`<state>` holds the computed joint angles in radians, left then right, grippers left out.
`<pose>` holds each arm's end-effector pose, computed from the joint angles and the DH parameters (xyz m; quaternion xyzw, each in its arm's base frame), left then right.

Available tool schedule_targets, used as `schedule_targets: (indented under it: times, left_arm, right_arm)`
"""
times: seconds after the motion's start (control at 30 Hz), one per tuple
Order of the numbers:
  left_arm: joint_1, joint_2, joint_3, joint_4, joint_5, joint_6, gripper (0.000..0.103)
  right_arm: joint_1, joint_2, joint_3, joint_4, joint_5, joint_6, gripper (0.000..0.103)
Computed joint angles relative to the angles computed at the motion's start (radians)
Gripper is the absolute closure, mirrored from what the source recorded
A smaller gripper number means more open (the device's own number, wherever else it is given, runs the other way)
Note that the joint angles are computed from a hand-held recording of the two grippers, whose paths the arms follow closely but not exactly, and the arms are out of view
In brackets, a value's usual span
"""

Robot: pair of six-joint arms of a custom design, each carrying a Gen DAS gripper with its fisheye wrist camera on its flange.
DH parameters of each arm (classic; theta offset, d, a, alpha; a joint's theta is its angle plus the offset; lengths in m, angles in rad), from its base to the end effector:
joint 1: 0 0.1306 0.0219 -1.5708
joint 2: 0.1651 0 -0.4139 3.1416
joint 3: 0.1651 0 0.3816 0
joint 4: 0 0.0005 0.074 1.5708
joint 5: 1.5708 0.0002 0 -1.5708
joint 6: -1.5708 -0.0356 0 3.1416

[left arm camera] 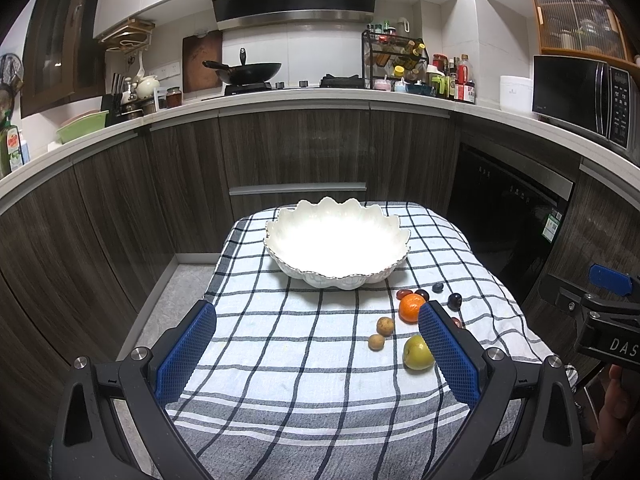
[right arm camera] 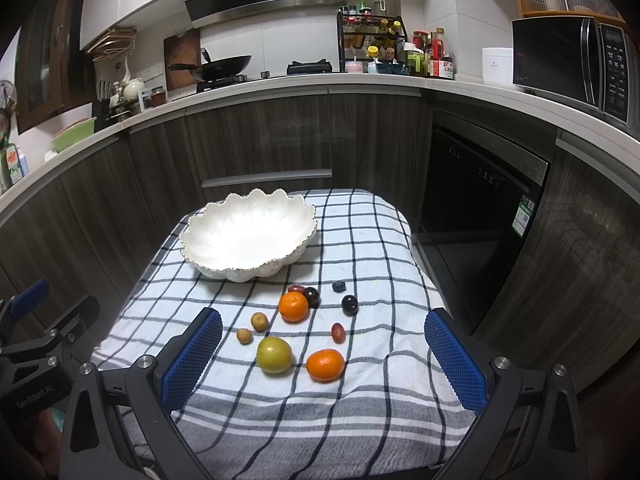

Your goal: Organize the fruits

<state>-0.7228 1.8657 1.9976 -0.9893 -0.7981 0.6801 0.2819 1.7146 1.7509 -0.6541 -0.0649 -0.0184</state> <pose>0.5029 -0.4102 0.4768 -0.1172 0.8661 0.0705 0.4807 0.5933 0.1737 0.4752 -0.1314 0.8785 0.0971 0.4490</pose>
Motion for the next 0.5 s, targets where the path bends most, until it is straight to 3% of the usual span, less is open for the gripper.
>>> schedule_targets:
  times: [0.5]
  left_arm:
    - [0.012,0.095,0.145,-0.066,0.032,-0.083,0.0]
  right_arm:
    - [-0.007,0.059,0.066,-0.027,-0.005,0.005,0.0]
